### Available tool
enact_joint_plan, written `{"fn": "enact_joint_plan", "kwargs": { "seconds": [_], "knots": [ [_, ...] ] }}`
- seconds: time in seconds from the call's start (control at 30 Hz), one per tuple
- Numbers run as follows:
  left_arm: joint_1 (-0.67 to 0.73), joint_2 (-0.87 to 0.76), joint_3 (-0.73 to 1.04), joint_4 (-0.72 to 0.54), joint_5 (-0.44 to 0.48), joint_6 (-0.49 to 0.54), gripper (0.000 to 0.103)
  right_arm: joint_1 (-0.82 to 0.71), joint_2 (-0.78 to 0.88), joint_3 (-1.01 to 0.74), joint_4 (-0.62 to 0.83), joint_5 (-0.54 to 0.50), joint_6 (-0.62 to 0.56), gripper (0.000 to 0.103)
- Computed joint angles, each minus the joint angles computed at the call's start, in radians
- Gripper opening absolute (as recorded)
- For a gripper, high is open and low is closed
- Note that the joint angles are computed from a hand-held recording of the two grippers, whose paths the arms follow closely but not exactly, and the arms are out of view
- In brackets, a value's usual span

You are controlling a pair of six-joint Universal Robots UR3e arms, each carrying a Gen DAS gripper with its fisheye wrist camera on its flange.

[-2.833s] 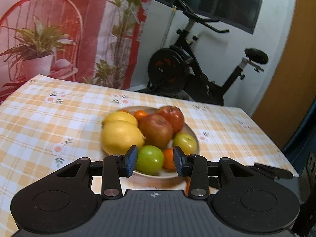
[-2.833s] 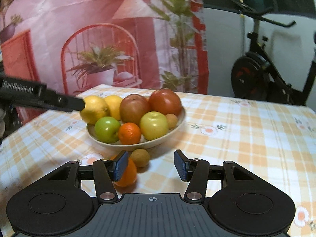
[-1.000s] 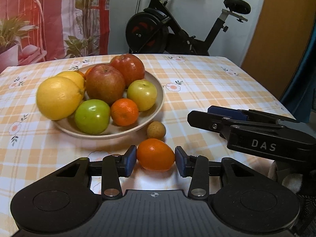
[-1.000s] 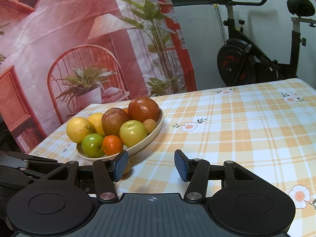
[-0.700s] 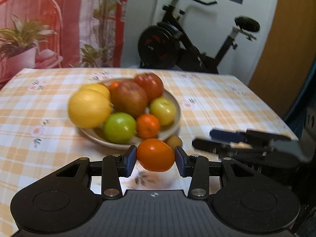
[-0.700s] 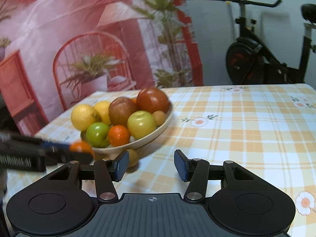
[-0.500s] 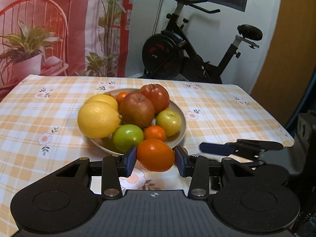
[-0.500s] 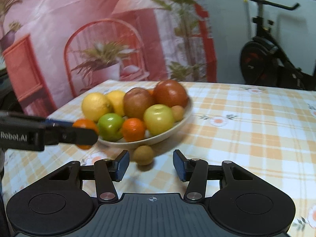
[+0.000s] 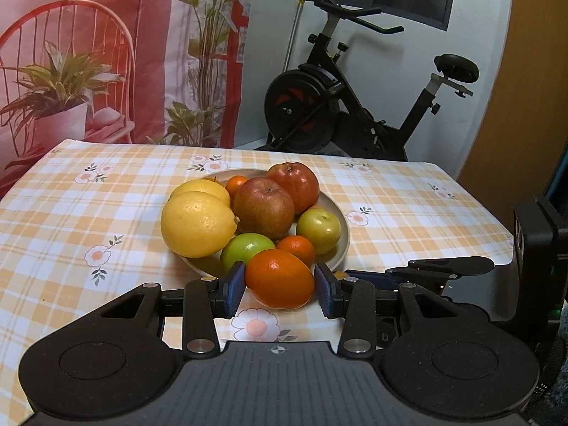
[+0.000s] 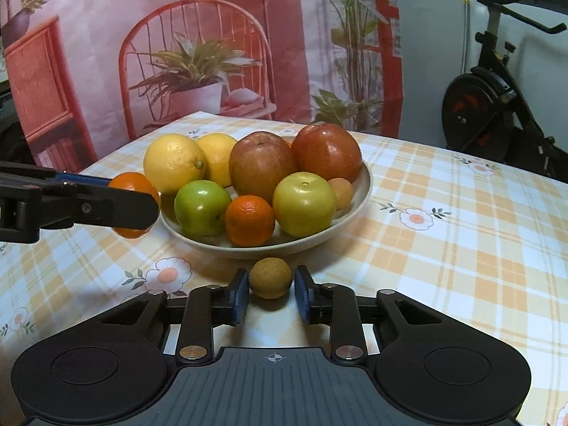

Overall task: Organize fruits
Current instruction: 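Carry the tangerine with the left gripper while the right gripper carries the kiwi onto the plate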

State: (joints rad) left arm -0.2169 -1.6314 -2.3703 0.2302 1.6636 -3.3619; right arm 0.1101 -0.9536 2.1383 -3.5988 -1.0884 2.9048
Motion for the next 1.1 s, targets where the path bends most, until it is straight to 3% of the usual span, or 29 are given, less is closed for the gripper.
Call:
{"fn": "enact_joint_plan", "kwargs": {
  "seconds": [0.37,0.7,1.1],
  "knots": [
    [0.005,0.011,-0.009,0.005,0.008,0.003,0.044,-0.073,0.032,0.091,-0.218,0.062,0.081,0.024],
    [-0.007,-0.036,0.050,0.012,0.025,0.058,0.044,-0.096,0.065,0.109,-0.333,0.098,0.111,0.024],
    [0.015,-0.162,0.206,-0.012,0.024,0.121,0.044,-0.056,0.108,-0.002,-0.305,0.085,0.099,0.024]
  ]
}}
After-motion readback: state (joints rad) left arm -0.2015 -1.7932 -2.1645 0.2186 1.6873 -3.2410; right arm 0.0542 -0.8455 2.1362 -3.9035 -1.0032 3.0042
